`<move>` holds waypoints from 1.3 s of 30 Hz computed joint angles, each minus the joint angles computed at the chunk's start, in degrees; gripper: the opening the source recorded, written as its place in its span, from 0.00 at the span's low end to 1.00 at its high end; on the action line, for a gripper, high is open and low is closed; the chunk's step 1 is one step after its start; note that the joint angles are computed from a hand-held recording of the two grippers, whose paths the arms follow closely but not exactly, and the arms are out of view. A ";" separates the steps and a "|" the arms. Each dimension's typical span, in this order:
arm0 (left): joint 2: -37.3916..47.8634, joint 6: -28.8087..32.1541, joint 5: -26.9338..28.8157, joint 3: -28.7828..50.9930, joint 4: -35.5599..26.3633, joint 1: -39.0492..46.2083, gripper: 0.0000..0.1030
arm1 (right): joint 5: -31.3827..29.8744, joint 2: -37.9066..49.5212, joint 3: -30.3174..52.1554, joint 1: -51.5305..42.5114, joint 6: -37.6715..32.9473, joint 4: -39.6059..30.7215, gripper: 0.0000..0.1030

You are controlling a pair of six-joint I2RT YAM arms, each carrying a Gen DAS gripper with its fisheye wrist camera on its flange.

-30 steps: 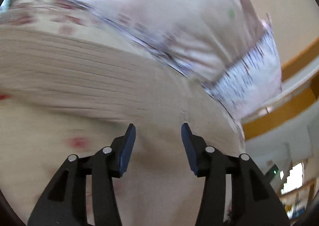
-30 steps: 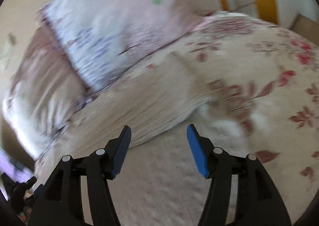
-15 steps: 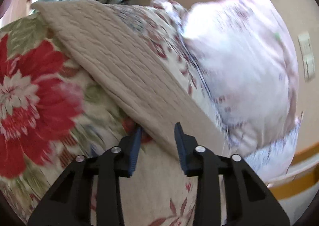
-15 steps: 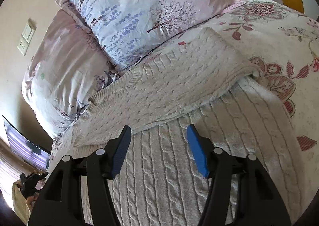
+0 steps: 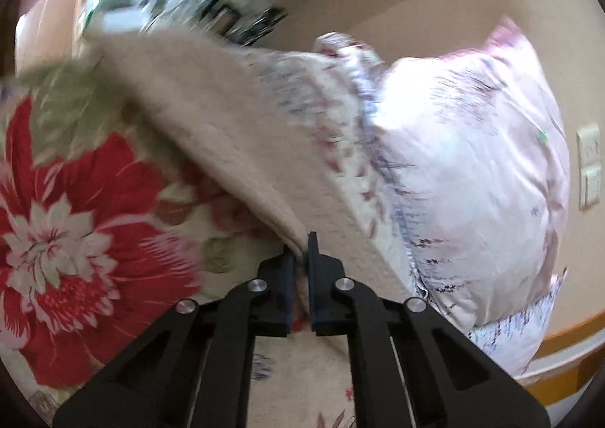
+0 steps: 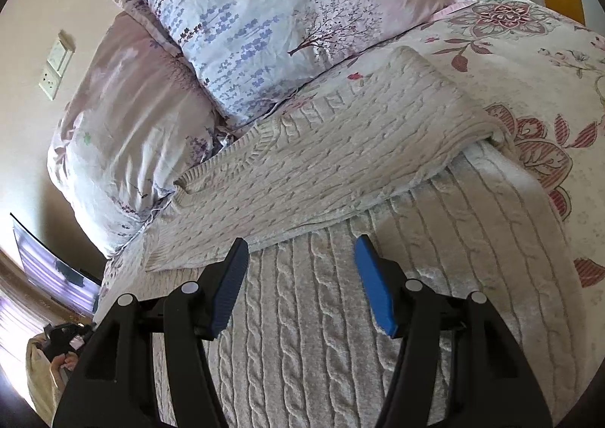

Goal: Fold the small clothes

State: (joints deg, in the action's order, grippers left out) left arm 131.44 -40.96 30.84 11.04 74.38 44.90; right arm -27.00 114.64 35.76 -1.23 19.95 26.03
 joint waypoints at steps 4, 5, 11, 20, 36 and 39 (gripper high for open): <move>-12.02 -2.60 -3.70 -3.07 -0.50 -9.24 0.05 | -0.20 -0.05 -0.25 0.17 0.02 0.42 0.59; -15.61 -3.28 -5.30 -3.15 -2.07 -12.68 0.05 | -0.32 -0.04 -0.31 0.15 0.03 0.52 0.59; -27.12 -5.25 -16.65 3.86 -12.46 -38.98 0.05 | -1.28 0.04 -0.68 -0.15 -0.05 1.28 0.59; -7.04 -6.08 -21.07 32.41 -24.71 -67.19 0.05 | 2.16 -4.54 -1.54 1.58 -4.63 -3.19 0.59; -3.44 -3.16 -17.83 17.73 -13.07 -61.34 0.33 | 5.98 -9.98 14.06 19.12 -24.80 -22.23 0.56; -1.92 -3.13 -18.98 17.32 -13.31 -59.16 0.33 | 8.73 -4.01 20.16 26.78 -28.91 -23.01 0.51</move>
State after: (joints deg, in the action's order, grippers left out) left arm 129.53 -44.09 11.86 28.36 61.08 -14.26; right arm -18.27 110.63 55.91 25.55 -8.95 3.02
